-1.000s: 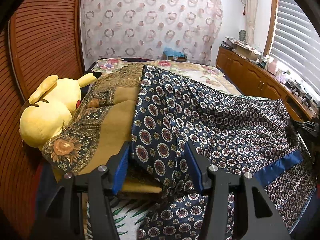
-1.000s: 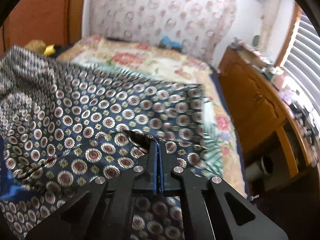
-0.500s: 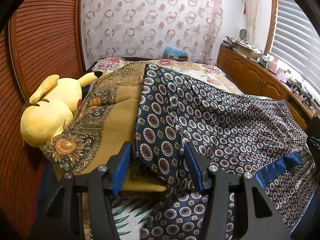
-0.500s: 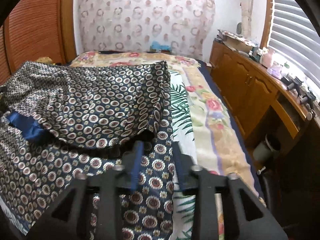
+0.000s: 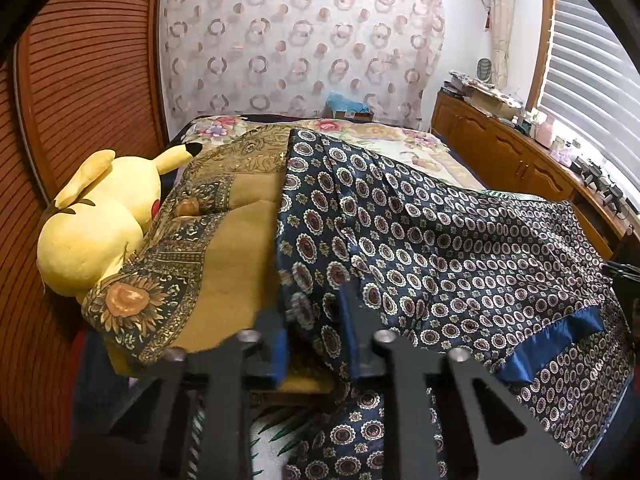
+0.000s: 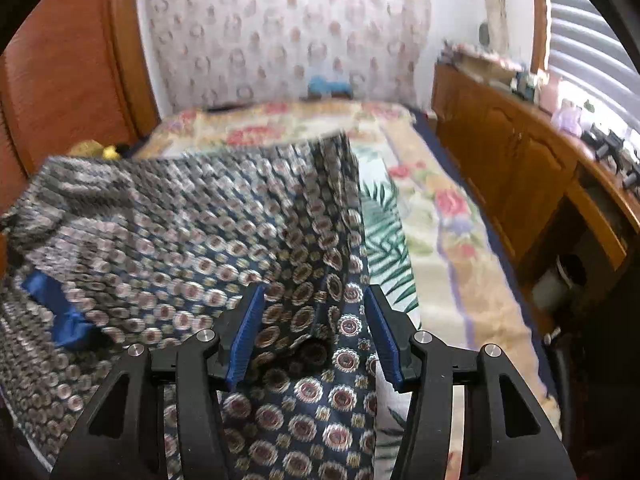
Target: Fold small clothes
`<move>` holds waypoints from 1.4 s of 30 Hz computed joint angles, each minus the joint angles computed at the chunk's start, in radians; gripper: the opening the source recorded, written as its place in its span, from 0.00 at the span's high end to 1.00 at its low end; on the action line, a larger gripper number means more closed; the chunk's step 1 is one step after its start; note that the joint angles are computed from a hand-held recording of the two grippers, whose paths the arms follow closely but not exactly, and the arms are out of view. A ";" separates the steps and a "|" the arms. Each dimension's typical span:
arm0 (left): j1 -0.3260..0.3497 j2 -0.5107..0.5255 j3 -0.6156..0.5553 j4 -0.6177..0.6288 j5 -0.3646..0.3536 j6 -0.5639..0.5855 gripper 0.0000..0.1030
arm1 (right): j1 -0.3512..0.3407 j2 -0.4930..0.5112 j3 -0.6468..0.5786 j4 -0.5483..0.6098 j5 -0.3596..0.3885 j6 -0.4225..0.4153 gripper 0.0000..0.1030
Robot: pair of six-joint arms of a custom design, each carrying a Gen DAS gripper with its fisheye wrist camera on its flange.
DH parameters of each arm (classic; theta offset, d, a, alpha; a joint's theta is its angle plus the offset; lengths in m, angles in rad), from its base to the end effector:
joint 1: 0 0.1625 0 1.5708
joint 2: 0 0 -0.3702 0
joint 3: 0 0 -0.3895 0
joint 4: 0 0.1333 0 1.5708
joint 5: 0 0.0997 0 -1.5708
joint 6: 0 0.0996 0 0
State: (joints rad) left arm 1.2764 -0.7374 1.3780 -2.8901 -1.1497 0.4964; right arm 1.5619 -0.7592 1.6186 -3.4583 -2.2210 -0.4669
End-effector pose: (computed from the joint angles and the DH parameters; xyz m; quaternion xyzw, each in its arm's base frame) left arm -0.0427 -0.7404 0.1704 0.2910 0.8778 -0.3040 0.2289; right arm 0.0673 -0.6428 0.1667 0.0344 -0.8393 0.3873 0.3801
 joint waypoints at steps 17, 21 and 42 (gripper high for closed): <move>-0.016 -0.141 0.179 -0.062 -0.084 0.025 1.00 | 0.000 -0.070 0.102 -0.051 0.084 -0.047 1.00; -0.011 -0.208 0.266 -0.070 -0.111 0.012 1.00 | -0.002 -0.131 0.181 -0.081 0.102 -0.033 1.00; 0.019 -0.366 0.547 -0.137 -0.018 -0.048 1.00 | -0.003 -0.220 0.411 -0.161 0.055 -0.006 1.00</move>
